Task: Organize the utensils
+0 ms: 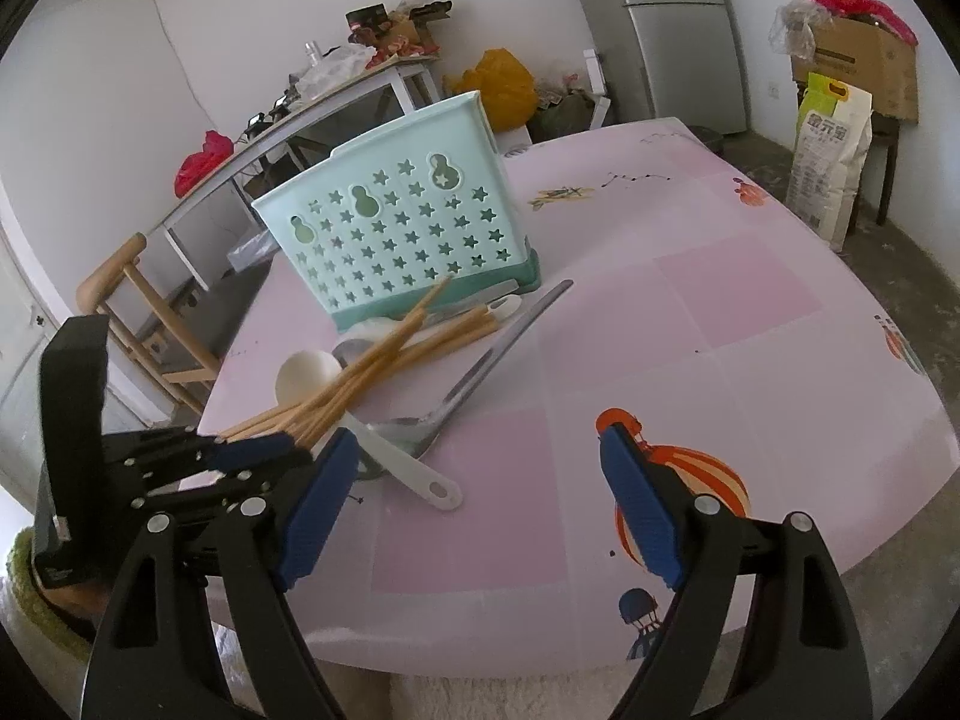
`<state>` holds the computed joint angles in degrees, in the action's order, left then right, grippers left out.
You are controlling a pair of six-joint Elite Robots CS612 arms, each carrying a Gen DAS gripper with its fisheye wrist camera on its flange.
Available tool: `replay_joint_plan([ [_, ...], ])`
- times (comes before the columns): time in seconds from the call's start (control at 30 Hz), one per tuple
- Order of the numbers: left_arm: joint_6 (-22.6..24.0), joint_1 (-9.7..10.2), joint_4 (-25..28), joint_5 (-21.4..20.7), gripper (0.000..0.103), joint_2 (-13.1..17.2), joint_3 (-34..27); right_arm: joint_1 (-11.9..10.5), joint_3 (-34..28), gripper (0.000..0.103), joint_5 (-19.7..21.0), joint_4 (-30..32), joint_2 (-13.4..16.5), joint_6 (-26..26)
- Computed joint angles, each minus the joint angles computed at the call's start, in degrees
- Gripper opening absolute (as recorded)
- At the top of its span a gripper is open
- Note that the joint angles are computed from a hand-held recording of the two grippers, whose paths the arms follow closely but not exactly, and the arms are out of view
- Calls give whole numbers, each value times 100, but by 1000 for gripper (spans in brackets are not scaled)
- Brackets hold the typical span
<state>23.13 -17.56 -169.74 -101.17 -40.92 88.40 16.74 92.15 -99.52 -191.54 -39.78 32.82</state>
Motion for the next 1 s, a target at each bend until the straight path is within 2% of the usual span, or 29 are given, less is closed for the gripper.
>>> replay_joint_plan([
  [0.1,-77,-13,40,84,16,3,-34,13,25,80,-81,-38,-25,4],
  [0.17,-180,-2,104,57,8,14,-85,26,47,80,-139,-51,-49,34],
  [0.23,-300,63,255,-144,5,-6,-107,37,57,80,-185,-39,-76,51],
  [0.4,-776,294,1057,-1071,0,7,-332,69,52,80,-305,63,-145,82],
  [0.47,-1058,429,1552,-1688,0,75,-522,60,42,80,-255,77,-157,175],
  [0.57,-1474,578,1861,-2408,0,200,-725,43,1,79,-176,120,-168,304],
  [0.63,-1627,630,1866,-2645,0,237,-776,27,-25,79,-99,122,-169,396],
  [0.67,-1669,639,1787,-2667,0,236,-764,18,-52,78,-52,143,-170,438],
  [0.77,-1622,618,1163,-2387,0,135,-541,20,-110,78,-2,196,-166,468],
  [0.8,-1566,610,826,-2258,0,76,-408,25,-136,78,1,220,-162,450],
  [0.87,-1376,619,508,-2095,4,5,-276,27,-214,78,92,291,-136,389],
  [0.93,-1082,577,-2,-1711,21,-56,-94,17,-271,78,242,369,-108,344],
  [1.0,-710,533,-304,-1355,28,-88,7,-8,-355,78,528,495,-63,313],
])
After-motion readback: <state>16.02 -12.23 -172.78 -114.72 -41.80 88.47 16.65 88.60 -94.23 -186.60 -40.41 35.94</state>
